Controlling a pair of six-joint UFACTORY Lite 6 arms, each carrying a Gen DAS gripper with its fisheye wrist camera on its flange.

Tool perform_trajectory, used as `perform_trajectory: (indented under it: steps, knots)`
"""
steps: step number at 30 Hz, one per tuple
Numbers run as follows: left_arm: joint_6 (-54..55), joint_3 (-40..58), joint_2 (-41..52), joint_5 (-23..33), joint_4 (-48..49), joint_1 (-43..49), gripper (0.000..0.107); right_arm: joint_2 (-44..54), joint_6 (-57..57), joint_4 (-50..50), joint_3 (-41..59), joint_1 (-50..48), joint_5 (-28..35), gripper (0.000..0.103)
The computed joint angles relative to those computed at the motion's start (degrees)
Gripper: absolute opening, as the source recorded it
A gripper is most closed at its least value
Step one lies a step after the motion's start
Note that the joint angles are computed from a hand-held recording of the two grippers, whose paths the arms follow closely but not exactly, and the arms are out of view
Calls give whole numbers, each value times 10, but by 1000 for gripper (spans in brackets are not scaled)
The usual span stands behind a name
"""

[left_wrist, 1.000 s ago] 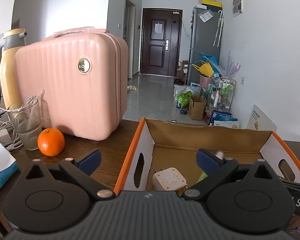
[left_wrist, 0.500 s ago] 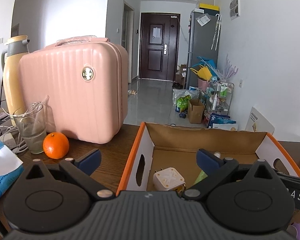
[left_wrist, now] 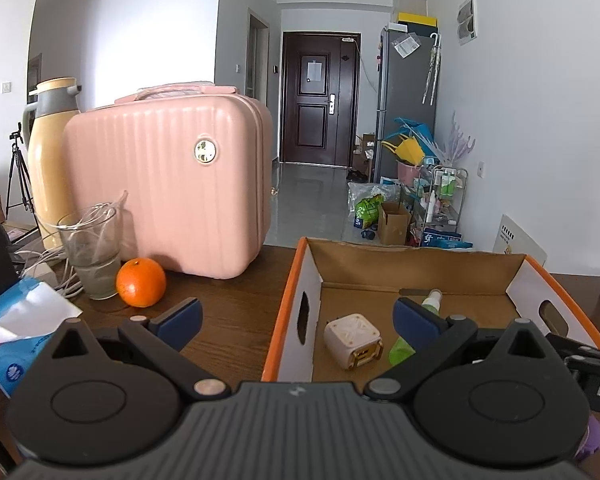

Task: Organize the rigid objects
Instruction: 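Withdraw both open tools from the box back over the table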

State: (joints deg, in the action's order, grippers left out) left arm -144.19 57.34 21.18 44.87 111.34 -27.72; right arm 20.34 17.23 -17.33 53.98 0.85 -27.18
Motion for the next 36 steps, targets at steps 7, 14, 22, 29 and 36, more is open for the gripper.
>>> perform_trajectory:
  steps: [7,14,22,29,36]
  knots:
    - [-9,-65,-47,21,-9,-25,103,-69,3,-43,-87,-20,-41,103]
    - [-19,-137,-97,46,-23,-63,103,-128,-8,-81,-171,-43,-83,103]
    - [-27,-206,-151,70,-50,-111,103,-203,-2,-135,-268,-88,-129,103]
    - [-35,-260,-188,83,-80,-158,103,-243,-6,-184,-337,-138,-166,103]
    - [-36,-304,-225,102,-121,-213,103,-287,-2,-248,-390,-185,-185,103]
